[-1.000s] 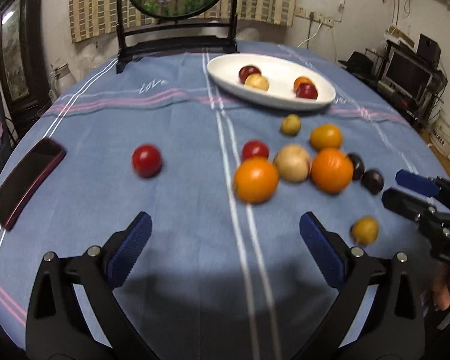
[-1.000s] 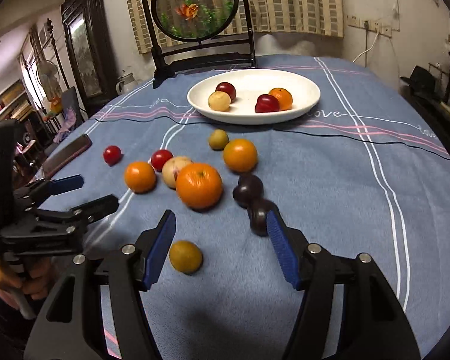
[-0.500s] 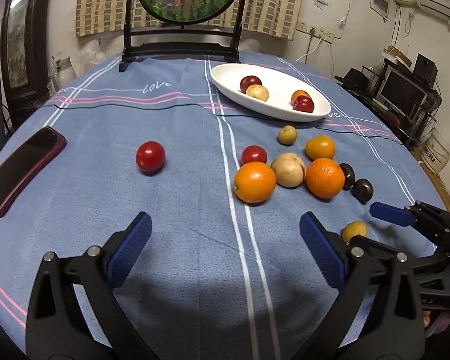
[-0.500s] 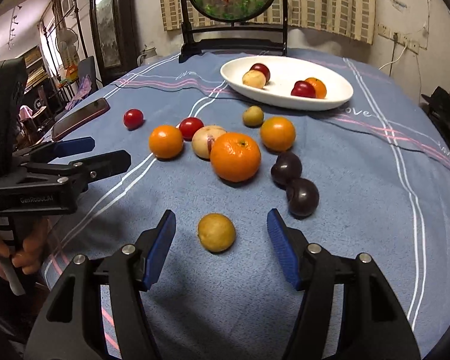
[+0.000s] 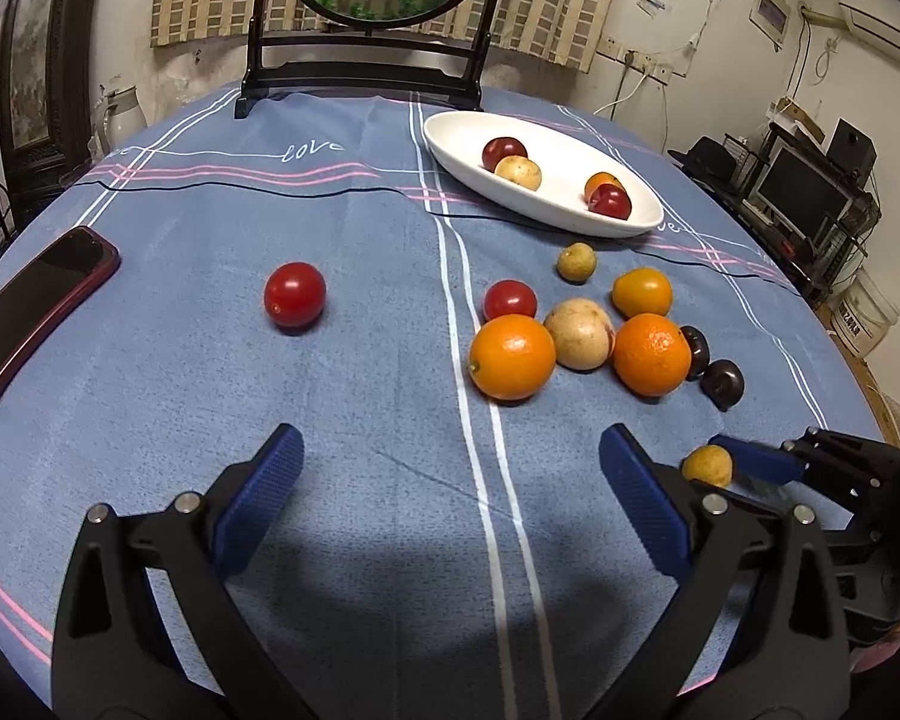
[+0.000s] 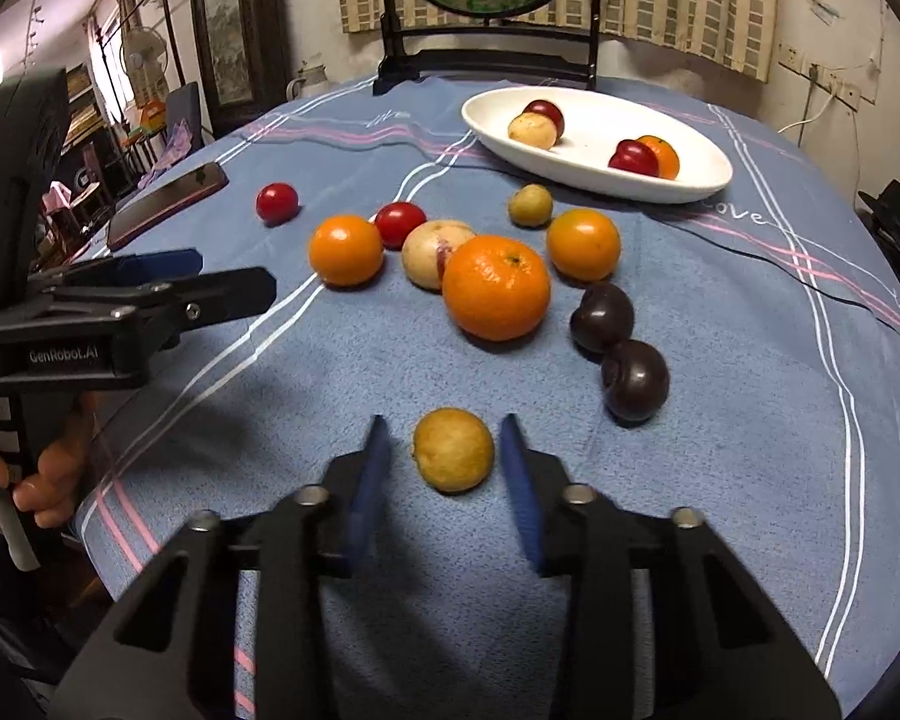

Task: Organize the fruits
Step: 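Grasp a small yellow fruit with the right tool while the left grasps an orange, then carry both fruits onto the white plate and open both tools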

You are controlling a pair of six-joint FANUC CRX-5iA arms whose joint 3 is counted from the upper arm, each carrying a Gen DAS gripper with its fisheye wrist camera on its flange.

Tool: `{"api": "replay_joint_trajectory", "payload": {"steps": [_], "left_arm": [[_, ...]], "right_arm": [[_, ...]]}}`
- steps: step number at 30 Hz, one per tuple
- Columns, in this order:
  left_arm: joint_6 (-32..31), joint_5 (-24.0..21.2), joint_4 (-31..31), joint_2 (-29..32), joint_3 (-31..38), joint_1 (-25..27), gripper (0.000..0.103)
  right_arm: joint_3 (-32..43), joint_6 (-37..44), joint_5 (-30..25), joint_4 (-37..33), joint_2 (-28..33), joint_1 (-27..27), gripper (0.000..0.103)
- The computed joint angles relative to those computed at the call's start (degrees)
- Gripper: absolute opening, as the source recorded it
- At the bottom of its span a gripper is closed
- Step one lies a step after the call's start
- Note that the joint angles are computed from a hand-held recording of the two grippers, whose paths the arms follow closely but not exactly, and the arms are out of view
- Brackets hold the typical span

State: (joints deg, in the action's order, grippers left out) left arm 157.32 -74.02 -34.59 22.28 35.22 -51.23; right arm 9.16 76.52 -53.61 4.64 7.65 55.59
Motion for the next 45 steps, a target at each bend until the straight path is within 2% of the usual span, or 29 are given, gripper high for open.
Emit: {"api": "replay_joint_trajectory", "payload": {"steps": [6,8,10,11,12,14,15,17,25,27,32,39,40,43,45], "left_arm": [[-0.7,1.8,2.0,-0.5,-1.1,1.0,0.101],[-2.9,3.3,2.6,-0.5,-1.2,1.4,0.1],[-7.9,2.3,2.6,1.2,1.4,1.7,0.099],[-9.7,1.6,2.3,1.9,2.5,1.8,0.097],[-12.2,2.6,4.7,2.2,2.6,2.9,0.094],[-15.2,6.1,9.4,1.8,1.0,5.1,0.079],[-16.0,5.9,10.6,2.2,1.3,5.8,0.076],[-16.2,5.3,10.8,2.9,2.4,6.3,0.073],[-18.8,5.3,14.0,4.4,3.4,8.3,0.073],[-19.2,5.0,14.1,4.8,3.9,8.4,0.07],[-21.1,3.7,15.6,6.2,5.6,8.8,0.053],[-20.8,2.0,14.7,6.8,7.0,8.4,0.045],[-20.9,2.6,14.9,6.6,6.6,8.4,0.039],[-19.8,3.3,14.9,6.1,5.8,8.4,0.039],[-18.9,6.1,16.5,4.8,3.4,9.0,0.039]], "right_arm": [[-0.3,-0.5,1.4,-1.6,-0.5,-0.9,0.027],[-0.8,-1.8,2.2,-1.4,-0.8,-1.1,0.027],[-1.0,-2.3,2.5,-1.2,-0.9,-1.2,0.027],[-1.2,-2.7,2.8,-0.8,-1.0,-1.1,0.027],[-1.5,-3.1,3.1,-0.4,-1.2,-1.0,0.027],[-1.9,-3.1,3.7,-0.3,-1.5,-0.9,0.027],[-2.0,-3.1,3.8,-0.3,-1.5,-0.9,0.027],[-2.1,-2.8,3.9,-0.5,-1.6,-0.9,0.027],[-2.4,-2.2,4.4,-0.9,-1.9,-1.0,0.027],[-2.4,-2.2,4.5,-1.0,-1.9,-1.1,0.027],[-2.6,-2.3,4.6,-0.8,-2.0,-1.0,0.027],[-2.8,-2.5,4.7,-0.3,-2.1,-0.8,0.027],[-2.8,-2.5,4.8,-0.3,-2.1,-0.8,0.027],[-3.1,-3.0,5.1,0.1,-2.3,-0.8,0.027],[-3.0,-3.3,5.1,0.1,-2.2,-0.9,0.027]]}}
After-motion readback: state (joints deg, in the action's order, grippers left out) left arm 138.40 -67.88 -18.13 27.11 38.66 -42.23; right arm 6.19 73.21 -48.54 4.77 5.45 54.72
